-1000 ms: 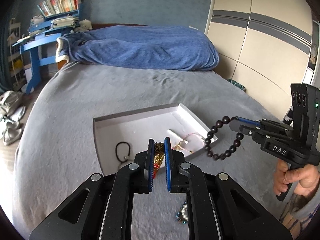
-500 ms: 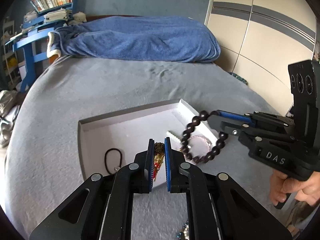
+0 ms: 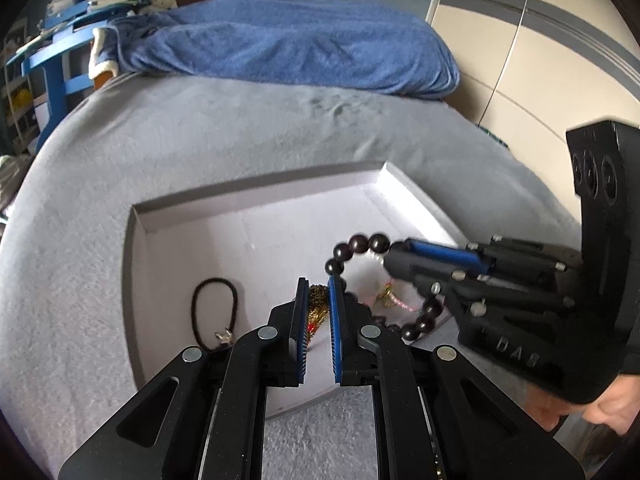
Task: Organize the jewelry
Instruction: 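Carry earrings into the tray and open left tool while right tool releases black bracelet there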
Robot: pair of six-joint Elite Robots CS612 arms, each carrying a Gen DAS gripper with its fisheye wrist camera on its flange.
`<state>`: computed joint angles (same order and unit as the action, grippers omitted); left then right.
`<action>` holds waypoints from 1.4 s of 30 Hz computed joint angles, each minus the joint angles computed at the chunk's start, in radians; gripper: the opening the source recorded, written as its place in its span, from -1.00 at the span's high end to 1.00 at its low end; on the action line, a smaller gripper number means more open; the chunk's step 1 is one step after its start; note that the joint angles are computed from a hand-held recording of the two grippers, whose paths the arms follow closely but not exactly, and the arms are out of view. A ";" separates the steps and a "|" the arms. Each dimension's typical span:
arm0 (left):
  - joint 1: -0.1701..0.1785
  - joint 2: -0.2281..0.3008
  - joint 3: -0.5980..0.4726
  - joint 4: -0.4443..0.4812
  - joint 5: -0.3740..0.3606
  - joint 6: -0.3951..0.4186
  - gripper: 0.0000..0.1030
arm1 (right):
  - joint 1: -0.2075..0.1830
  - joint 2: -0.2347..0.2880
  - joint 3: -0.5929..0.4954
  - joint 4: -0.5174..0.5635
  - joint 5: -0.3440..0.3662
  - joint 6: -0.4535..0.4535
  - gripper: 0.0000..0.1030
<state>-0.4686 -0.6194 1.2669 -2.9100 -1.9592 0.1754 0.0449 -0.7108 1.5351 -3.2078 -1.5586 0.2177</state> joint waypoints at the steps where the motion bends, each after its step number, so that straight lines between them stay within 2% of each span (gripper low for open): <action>1: -0.002 0.002 -0.001 0.006 0.004 0.005 0.80 | -0.001 0.001 0.000 0.000 -0.002 0.004 0.72; 18: -0.016 0.005 0.009 0.055 0.088 0.048 0.76 | -0.019 0.010 0.008 0.060 -0.039 0.047 0.72; 21: -0.018 0.003 0.013 0.045 0.107 0.036 0.50 | -0.019 0.010 0.007 0.068 -0.046 0.049 0.72; 23: -0.017 0.004 0.011 0.039 0.110 0.026 0.22 | -0.021 0.010 0.010 0.066 -0.043 0.058 0.70; 24: -0.016 0.003 0.012 0.033 0.112 0.021 0.17 | -0.021 0.009 0.012 0.064 -0.046 0.061 0.69; 26: -0.015 0.002 0.014 0.018 0.115 0.012 -0.17 | -0.024 0.006 0.018 0.054 -0.047 0.072 0.64; 28: -0.014 0.000 0.019 -0.004 0.117 0.001 -0.37 | -0.026 0.003 0.024 0.039 -0.046 0.081 0.34; 35: -0.012 -0.009 0.034 -0.045 0.133 -0.027 -0.67 | -0.024 -0.010 0.047 -0.002 -0.062 0.095 0.25; 42: -0.006 -0.035 0.080 -0.111 0.147 -0.055 -0.78 | -0.017 -0.032 0.088 -0.044 -0.075 0.099 0.09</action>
<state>-0.4749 -0.6542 1.3468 -3.0211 -1.8123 0.1202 0.0280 -0.7428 1.6235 -3.2519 -1.6340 0.3166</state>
